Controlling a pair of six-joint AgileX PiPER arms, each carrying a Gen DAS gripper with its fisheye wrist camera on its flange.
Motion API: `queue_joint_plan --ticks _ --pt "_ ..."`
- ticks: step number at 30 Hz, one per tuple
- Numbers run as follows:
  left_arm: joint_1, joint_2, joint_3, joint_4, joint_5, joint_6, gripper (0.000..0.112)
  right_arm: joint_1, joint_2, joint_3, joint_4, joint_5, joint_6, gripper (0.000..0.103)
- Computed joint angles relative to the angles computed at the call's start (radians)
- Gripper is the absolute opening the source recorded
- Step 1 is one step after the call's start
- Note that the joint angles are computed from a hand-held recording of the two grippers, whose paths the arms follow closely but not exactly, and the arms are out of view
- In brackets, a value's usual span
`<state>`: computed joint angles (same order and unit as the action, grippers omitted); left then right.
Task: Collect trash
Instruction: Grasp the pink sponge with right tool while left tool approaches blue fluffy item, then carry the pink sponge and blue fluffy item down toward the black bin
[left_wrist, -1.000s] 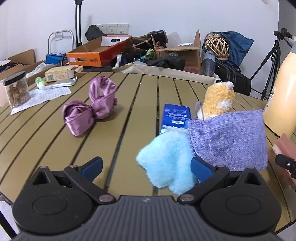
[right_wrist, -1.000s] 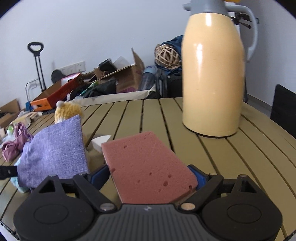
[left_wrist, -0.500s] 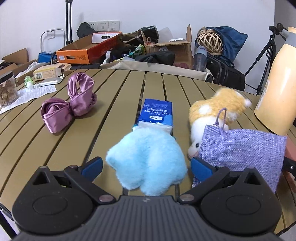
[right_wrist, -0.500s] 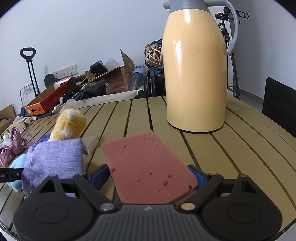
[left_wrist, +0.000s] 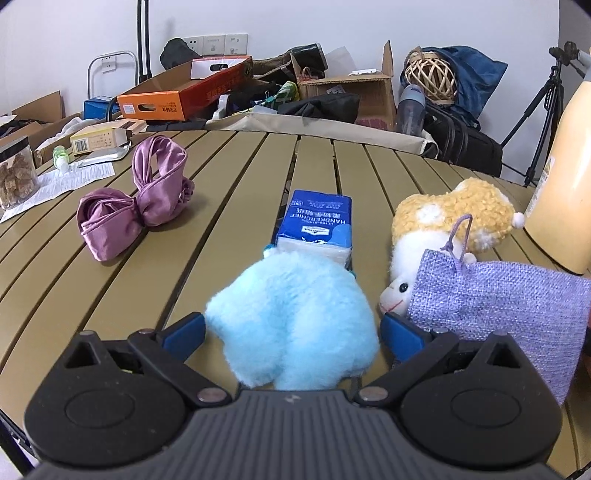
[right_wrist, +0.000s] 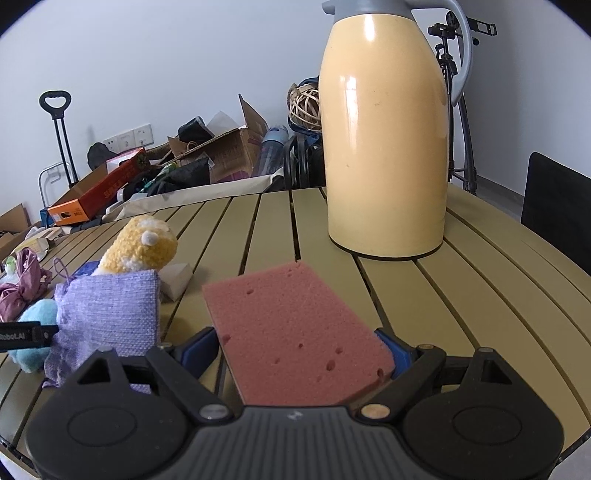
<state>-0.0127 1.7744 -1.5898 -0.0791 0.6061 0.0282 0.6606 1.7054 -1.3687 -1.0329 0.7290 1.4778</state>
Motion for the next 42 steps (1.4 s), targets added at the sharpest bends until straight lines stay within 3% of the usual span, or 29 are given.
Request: queue_joint_plan --ticks 4,6,11,27,42 --pt "-0.010 -0.002 0.005 0.021 -0.006 -0.007 0.096 0.003 0.000 0.000 0.000 0.000 -0.001 0.090" --pt "-0.015 -0.010 0.018 0.031 -0.018 -0.007 0.087 0.005 0.000 0.001 -0.002 0.002 0.002 0.090" --pt "-0.008 -0.027 0.044 0.001 -0.039 0.041 0.082 0.006 0.000 0.000 -0.004 0.001 0.007 0.090" --pt "0.048 -0.162 0.172 -0.078 -0.134 0.096 0.082 0.101 -0.058 0.060 -0.128 0.090 0.133 0.090" --pt "0.154 -0.431 0.426 -0.372 -0.181 0.452 0.082 0.363 -0.180 0.218 -0.263 0.271 0.364 0.090"
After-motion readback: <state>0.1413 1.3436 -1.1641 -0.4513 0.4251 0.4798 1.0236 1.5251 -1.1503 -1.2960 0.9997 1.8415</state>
